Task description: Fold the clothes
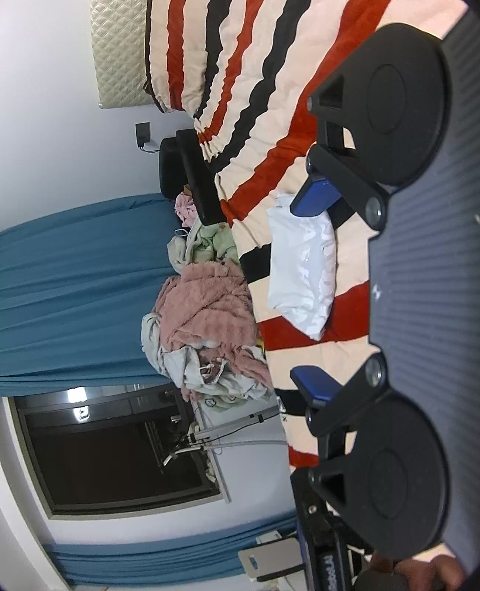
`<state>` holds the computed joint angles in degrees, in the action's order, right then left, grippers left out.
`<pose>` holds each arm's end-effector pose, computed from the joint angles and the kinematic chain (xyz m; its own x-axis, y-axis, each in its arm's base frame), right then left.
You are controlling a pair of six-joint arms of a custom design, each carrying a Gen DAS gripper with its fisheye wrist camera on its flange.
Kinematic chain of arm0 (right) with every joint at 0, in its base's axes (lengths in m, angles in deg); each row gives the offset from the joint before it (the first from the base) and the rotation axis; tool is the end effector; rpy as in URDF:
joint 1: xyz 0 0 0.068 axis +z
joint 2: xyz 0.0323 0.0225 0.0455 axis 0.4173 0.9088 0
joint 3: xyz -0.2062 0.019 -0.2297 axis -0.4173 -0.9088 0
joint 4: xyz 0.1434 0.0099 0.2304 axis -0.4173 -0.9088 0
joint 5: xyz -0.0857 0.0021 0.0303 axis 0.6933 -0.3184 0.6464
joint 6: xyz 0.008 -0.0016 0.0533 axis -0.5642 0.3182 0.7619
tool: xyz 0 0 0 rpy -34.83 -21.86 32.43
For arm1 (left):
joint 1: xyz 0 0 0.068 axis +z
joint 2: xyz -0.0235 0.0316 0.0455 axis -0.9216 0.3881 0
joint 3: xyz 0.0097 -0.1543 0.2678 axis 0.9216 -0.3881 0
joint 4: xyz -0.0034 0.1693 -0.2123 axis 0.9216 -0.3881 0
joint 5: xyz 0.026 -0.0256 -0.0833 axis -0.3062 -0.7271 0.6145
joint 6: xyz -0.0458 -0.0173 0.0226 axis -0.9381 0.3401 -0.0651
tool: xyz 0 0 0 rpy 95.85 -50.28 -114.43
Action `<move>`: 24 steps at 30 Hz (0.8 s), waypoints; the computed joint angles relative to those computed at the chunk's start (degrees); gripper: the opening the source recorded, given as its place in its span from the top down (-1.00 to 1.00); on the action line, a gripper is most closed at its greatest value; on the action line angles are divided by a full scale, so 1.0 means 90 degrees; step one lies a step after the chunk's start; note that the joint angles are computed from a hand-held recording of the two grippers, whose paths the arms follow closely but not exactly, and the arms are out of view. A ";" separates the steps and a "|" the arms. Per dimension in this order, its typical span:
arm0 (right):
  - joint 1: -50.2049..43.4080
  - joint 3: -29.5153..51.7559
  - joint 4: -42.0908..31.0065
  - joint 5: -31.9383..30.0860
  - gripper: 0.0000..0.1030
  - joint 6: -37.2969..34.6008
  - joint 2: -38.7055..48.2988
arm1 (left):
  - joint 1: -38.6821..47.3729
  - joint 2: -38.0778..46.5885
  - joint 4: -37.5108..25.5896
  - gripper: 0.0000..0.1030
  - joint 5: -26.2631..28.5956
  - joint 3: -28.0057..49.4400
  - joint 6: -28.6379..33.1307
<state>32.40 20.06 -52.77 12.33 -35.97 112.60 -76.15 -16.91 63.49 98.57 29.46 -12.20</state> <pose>0.2118 0.0231 0.2175 -0.2423 0.2302 -0.9425 0.0881 0.9726 0.2149 0.1700 -0.0351 0.2613 -0.3047 0.0519 -0.9510 0.3693 0.9268 -0.0677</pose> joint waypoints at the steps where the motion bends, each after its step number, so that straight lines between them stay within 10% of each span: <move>1: 0.0019 -0.0031 0.0147 0.0045 -0.72 -0.0016 0.0152 | -0.0003 0.0054 0.0122 -0.99 -0.0027 -0.0070 0.0017; 24: 0.0301 -0.0387 0.1925 0.0436 -0.72 0.0005 0.1768 | 0.0277 0.1018 0.0795 -0.99 -0.0297 -0.0356 0.0036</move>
<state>35.11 16.58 -35.44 16.26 -35.92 128.51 -73.65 -7.75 70.64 95.90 26.25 -11.88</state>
